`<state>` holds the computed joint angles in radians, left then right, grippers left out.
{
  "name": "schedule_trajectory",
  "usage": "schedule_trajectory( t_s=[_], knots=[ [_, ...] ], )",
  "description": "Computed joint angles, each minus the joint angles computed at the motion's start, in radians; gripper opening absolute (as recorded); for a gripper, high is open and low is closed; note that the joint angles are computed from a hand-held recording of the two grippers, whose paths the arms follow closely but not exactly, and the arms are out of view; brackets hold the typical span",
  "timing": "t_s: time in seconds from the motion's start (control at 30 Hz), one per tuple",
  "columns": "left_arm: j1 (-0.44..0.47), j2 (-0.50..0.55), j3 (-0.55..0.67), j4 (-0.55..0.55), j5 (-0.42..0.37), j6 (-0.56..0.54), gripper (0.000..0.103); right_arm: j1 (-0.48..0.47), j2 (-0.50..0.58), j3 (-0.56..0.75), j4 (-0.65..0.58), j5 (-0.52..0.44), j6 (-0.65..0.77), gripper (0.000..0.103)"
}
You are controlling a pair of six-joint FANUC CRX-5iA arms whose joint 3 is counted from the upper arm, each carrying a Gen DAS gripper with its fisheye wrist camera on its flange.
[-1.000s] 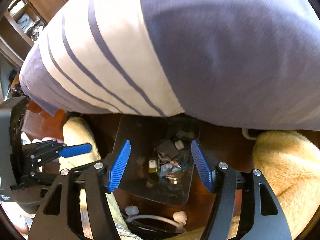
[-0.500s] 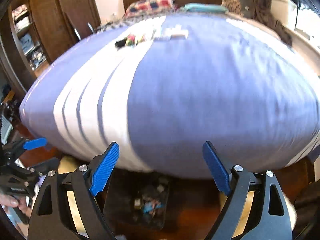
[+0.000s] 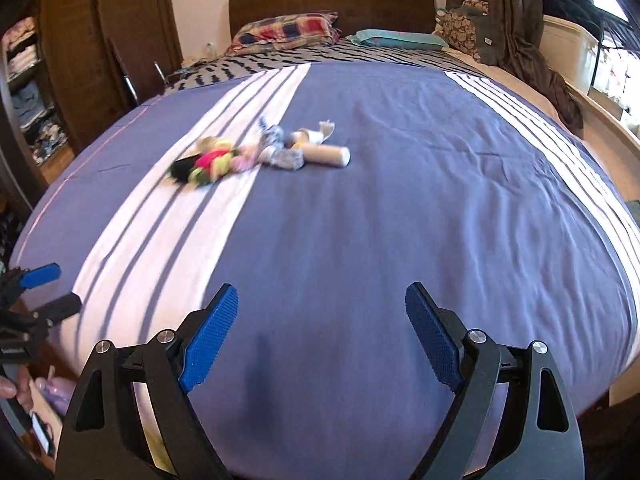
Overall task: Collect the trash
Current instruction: 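Grasp the black thread spool with the left tool while the right tool grasps the white tube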
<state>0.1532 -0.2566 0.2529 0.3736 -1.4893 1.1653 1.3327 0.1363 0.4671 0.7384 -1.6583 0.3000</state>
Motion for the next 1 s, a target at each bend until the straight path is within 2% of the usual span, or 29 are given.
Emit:
schedule_trajectory(
  t_s=[0.1, 0.17, 0.27, 0.37, 0.57, 0.83, 0.9, 0.93, 1.0],
  knots=[
    [-0.041, 0.080, 0.070, -0.037, 0.024, 0.043, 0.088, -0.077, 0.030, 0.038, -0.033, 0.024, 0.052, 0.083],
    [-0.070, 0.136, 0.124, -0.066, 0.032, 0.061, 0.084, -0.107, 0.045, 0.060, -0.051, 0.032, 0.077, 0.074],
    [-0.116, 0.222, 0.214, -0.111, 0.035, 0.092, 0.076, -0.169, 0.076, 0.106, -0.081, 0.050, 0.124, 0.066],
    [-0.146, 0.294, 0.287, -0.135, 0.034, 0.122, 0.072, -0.219, 0.111, 0.155, -0.109, 0.052, 0.169, 0.061],
    [-0.204, 0.406, 0.407, -0.183, 0.006, 0.125, 0.072, -0.271, 0.181, 0.251, -0.142, 0.023, 0.262, 0.061],
    [-0.233, 0.479, 0.476, -0.169, 0.011, 0.113, 0.071, -0.312, 0.290, 0.400, -0.155, -0.003, 0.386, 0.061],
    [-0.238, 0.489, 0.487, -0.164, 0.010, 0.109, 0.067, -0.318, 0.318, 0.442, -0.161, -0.010, 0.415, 0.060],
    [-0.237, 0.494, 0.493, -0.160, 0.009, 0.104, 0.066, -0.320, 0.339, 0.473, -0.162, -0.021, 0.436, 0.054],
    [-0.238, 0.498, 0.496, -0.150, 0.011, 0.088, 0.055, -0.320, 0.369, 0.518, -0.163, -0.034, 0.474, 0.048]
  ],
)
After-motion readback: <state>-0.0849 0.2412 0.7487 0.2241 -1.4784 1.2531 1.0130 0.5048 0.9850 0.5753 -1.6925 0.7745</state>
